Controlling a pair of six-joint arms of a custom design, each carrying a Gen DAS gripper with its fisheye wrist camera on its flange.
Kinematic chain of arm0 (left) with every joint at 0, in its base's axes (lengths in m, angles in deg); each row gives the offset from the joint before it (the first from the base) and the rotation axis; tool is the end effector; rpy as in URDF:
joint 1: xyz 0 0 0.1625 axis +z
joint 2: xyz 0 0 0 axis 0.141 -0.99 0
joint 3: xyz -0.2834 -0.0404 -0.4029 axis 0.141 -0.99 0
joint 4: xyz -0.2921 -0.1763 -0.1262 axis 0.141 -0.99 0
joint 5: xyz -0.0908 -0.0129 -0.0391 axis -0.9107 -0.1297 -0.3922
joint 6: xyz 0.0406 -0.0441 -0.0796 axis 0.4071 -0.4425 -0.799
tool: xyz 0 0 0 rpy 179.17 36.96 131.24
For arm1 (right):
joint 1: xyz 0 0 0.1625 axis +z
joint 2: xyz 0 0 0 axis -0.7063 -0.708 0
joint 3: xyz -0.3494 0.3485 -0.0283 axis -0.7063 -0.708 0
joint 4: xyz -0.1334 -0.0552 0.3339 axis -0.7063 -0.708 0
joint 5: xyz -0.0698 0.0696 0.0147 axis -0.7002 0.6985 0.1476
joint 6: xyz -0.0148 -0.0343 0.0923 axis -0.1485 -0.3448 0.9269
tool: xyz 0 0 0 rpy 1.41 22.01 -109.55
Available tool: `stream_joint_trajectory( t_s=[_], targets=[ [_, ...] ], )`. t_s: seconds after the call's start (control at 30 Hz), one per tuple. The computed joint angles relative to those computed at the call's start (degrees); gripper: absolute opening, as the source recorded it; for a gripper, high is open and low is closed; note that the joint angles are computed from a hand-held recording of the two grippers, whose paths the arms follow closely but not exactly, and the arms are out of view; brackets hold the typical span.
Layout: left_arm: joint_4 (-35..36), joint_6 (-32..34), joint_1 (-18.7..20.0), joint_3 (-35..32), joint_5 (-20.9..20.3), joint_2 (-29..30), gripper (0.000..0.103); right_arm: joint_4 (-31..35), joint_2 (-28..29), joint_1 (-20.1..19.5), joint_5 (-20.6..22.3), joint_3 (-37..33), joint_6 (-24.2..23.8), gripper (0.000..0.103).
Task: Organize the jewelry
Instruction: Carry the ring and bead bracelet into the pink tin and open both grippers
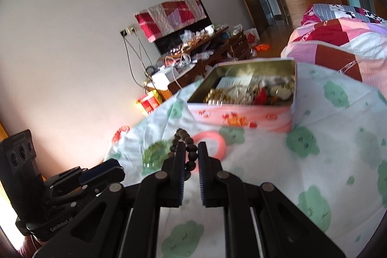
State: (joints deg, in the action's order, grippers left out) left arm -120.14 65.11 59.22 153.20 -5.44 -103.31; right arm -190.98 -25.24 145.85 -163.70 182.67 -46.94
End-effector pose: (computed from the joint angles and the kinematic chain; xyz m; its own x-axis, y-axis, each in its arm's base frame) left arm -0.0575 -0.5898 0.2237 -0.7513 0.3363 -0.5679 0.6487 0.5347 -0.5415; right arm 0.2520 -0.6398 0.0107 -0.8783 -0.3859 0.2825 -0.4749 0.6348 -0.6095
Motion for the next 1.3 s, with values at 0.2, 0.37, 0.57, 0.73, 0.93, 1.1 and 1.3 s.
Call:
stream_joint_trajectory(
  t_s=[0.2, 0.37, 0.57, 0.73, 0.93, 1.1, 1.3],
  targets=[
    [2.97, 0.72, -0.32, -6.09, -1.04, 1.99, 0.021, 0.50, -0.50, -0.73, -0.15, -3.86, 1.21, 0.013],
    [6.54, 0.93, -0.10, -13.87, -0.99, 4.98, 0.021, 3.87, 0.29, -1.78, 1.03, -10.59, 6.01, 0.013],
    [12.24, 0.15, 1.04, -24.33, -0.38, 9.08, 0.021, 7.57, 2.44, -3.62, 2.19, -18.54, 12.18, 0.013],
    [18.11, 0.53, 1.83, -33.31, 1.75, 13.47, 0.021, 13.23, 5.60, -5.15, 2.61, -26.53, 16.35, 0.013],
    [23.70, -0.38, 2.62, -40.24, 4.12, 17.73, 0.021, 16.23, 6.89, -5.99, 0.75, -28.85, 15.45, 0.013],
    [26.95, 0.75, 2.48, -43.72, 7.28, 20.07, 0.021, 14.87, 6.68, -5.92, -0.56, -28.11, 14.43, 0.013],
    [27.16, 2.73, 1.52, -43.18, 12.61, 20.08, 0.040, 11.36, 6.68, -5.31, -2.01, -27.42, 13.36, 0.016]
  ],
)
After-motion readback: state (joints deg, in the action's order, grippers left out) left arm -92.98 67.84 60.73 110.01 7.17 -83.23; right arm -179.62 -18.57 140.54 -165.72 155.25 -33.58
